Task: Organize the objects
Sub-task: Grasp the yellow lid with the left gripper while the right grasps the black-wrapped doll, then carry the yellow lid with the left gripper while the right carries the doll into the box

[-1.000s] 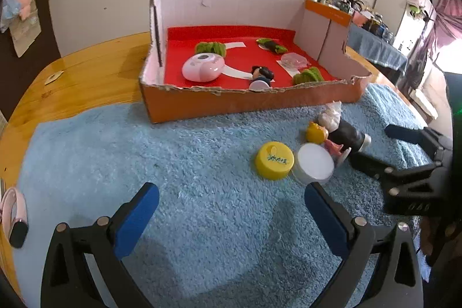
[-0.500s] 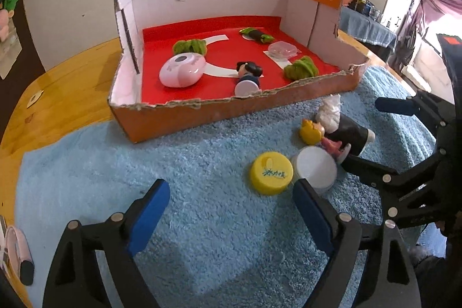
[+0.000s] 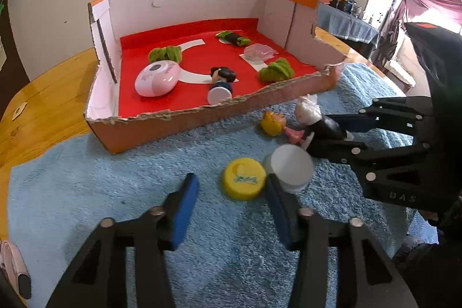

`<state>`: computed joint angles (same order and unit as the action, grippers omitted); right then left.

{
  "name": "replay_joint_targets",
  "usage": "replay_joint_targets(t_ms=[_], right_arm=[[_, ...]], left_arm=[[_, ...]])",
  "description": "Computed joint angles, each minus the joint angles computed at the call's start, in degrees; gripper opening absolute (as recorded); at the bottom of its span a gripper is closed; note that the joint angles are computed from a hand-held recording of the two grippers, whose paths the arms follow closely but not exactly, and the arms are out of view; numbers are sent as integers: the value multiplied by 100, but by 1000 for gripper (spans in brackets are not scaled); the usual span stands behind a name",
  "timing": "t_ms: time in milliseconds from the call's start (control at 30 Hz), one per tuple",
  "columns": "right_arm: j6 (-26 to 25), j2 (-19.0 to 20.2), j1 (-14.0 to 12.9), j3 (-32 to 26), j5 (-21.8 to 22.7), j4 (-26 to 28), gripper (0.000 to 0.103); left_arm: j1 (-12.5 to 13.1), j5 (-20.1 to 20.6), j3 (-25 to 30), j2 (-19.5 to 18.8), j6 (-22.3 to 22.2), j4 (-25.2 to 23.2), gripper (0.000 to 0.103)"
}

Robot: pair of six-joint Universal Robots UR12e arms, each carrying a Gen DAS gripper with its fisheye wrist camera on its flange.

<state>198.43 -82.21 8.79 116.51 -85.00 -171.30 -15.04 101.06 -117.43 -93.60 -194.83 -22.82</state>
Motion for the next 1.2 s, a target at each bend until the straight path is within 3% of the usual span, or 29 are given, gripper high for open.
replay_joint_targets(t_ms=[100,400,767,1200], right_arm=[[134,-11,-43,62,113,-134,31],[193,-204,-17,228,10,-410,31],[169,-535,23,358,-230,-888,31],[99,-657,-81,337,-235,-832,31]], left_arm=[[-22,20,-9,5,-46,36,30],[-117,173,-106,141,-179,345,30],[-332,717,-241,455,-50,1080,30],[-313,869,-223,543,-26,1150,30]])
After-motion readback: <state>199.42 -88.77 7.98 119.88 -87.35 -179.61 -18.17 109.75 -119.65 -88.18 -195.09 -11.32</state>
